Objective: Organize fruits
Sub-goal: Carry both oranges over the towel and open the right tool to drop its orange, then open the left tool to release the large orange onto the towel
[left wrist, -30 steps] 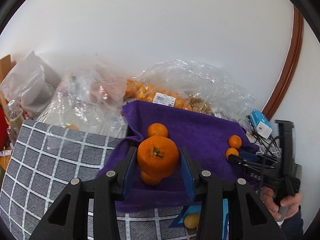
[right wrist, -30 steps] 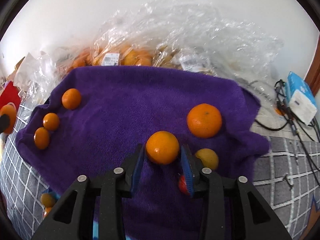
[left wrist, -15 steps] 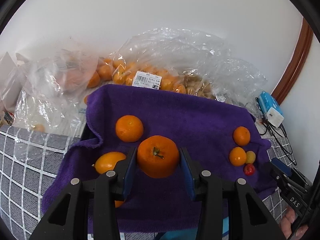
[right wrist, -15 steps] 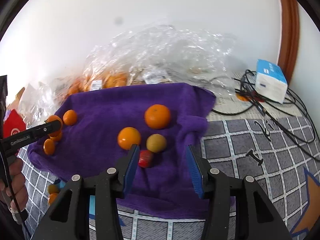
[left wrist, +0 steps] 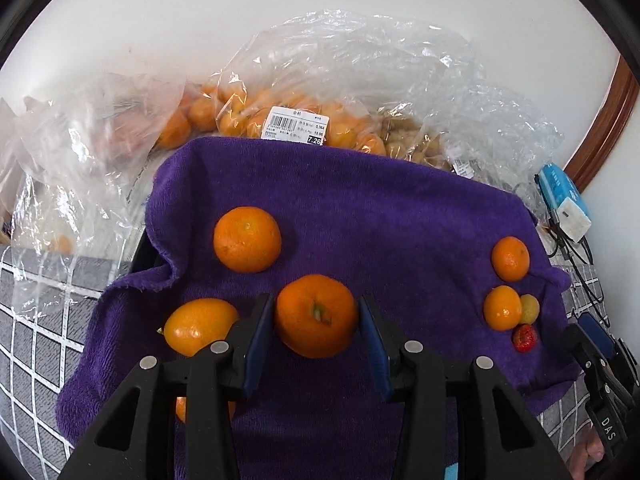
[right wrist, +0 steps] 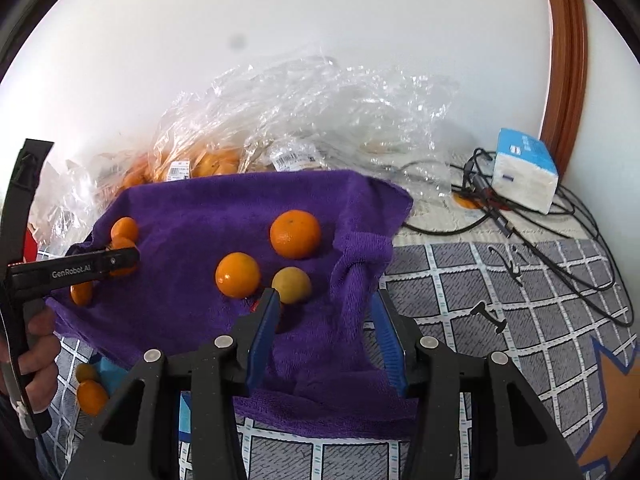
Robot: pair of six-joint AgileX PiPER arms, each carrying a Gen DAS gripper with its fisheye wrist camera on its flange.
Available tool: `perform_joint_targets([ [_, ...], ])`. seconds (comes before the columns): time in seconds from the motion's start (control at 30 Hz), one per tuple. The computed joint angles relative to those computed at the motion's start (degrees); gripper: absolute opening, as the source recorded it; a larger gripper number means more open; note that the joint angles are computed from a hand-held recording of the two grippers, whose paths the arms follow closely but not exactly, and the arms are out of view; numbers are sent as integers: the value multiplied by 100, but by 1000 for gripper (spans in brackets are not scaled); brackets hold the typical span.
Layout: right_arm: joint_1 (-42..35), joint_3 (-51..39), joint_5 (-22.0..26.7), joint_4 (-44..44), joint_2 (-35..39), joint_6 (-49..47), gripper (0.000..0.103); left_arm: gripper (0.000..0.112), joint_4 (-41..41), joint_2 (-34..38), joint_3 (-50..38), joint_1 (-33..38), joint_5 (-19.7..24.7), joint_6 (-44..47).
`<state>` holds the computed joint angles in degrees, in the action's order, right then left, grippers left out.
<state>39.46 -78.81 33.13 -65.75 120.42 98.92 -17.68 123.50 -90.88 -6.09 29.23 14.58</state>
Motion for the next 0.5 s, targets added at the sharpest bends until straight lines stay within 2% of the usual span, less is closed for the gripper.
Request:
perform_joint_targets([
  [0.1,186,-62,297,114,-102,-172,49,56,-418,-364,397,89,-188,445],
  [0.3,725,-338,1262,301,-143,-370,49,57,-1320,-1276,1356,425,-448,1405],
  [0.43,992,-309,1338,505,-283,-380,49,57,-2270,-1921,2160,794,-686,2581],
  [0.5,1031,-353,1284,805,-277,-527,48,57,-3080,-2194,2619,1037,-789,3559],
])
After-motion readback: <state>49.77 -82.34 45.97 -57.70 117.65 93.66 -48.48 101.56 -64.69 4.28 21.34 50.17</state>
